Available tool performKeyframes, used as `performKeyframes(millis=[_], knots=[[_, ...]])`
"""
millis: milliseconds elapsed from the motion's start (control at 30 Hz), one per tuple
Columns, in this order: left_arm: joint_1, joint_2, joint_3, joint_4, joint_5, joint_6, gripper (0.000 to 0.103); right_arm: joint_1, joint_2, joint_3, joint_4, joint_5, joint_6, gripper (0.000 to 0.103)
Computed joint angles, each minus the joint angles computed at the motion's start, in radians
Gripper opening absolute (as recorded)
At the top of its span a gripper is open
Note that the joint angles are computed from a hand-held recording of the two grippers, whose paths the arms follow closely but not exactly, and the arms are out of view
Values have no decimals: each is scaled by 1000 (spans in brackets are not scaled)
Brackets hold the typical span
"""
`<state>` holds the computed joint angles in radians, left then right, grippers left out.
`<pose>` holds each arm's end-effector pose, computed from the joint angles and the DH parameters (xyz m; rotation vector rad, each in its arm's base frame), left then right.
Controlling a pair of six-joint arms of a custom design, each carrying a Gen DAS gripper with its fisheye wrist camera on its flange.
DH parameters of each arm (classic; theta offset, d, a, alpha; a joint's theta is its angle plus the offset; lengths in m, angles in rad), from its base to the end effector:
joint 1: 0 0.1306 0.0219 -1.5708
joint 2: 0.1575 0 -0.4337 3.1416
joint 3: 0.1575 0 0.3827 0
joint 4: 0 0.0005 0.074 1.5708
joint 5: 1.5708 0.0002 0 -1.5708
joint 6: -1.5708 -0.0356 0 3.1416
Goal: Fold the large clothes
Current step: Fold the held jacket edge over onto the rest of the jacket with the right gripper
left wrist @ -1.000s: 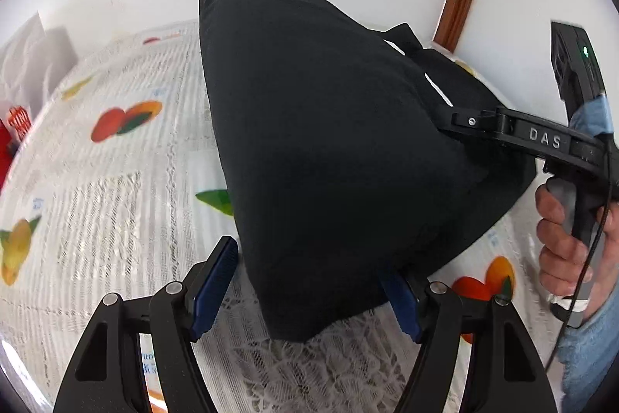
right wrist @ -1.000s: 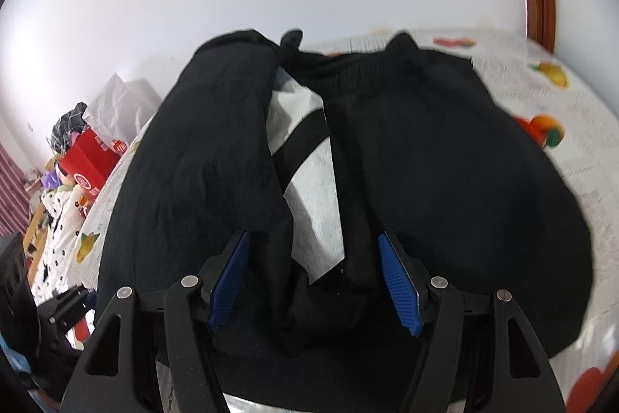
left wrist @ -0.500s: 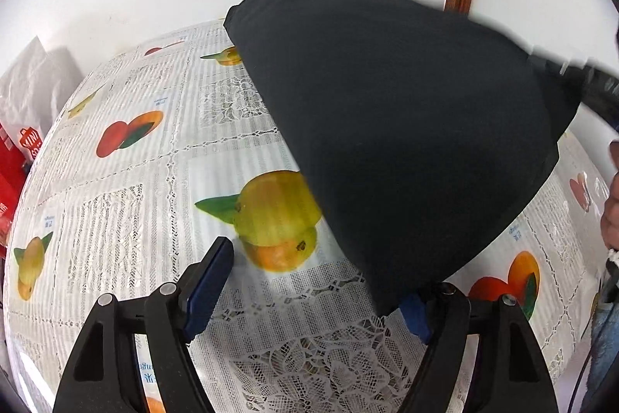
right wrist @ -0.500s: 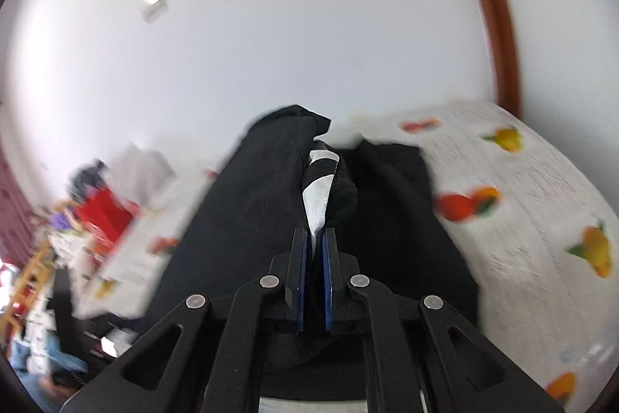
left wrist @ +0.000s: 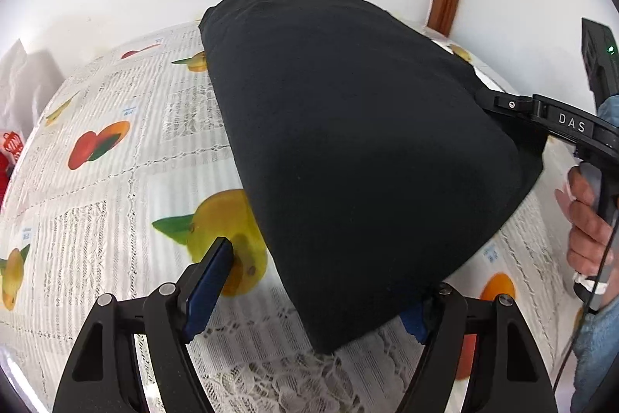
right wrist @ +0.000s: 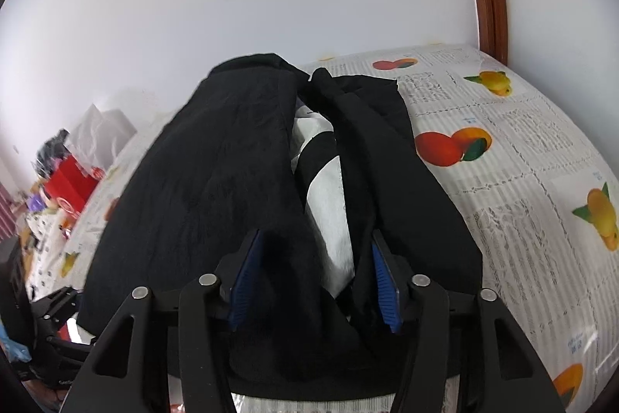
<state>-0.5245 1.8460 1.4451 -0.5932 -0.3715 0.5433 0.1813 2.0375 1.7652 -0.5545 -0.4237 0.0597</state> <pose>0.5380 -0.2969 0.2850 -0.1604 2.4622 0.0266 0.7016 0.1430 0.3011 -0.4818 2.3263 0.5643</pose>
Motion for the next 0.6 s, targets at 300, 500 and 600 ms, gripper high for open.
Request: performKeyframes(millis=[300,500,600], knots=[[-7,14,26,-35,-40,16,77,-64,-130,-139,262,-180,-82,5],[-6,21,29,-33,-44,14,77,-74,-72,-105,154,-3,-70,6],[-2,21,28,-28,-38,10,77,-66,-64,-115,135,49,-44,10]])
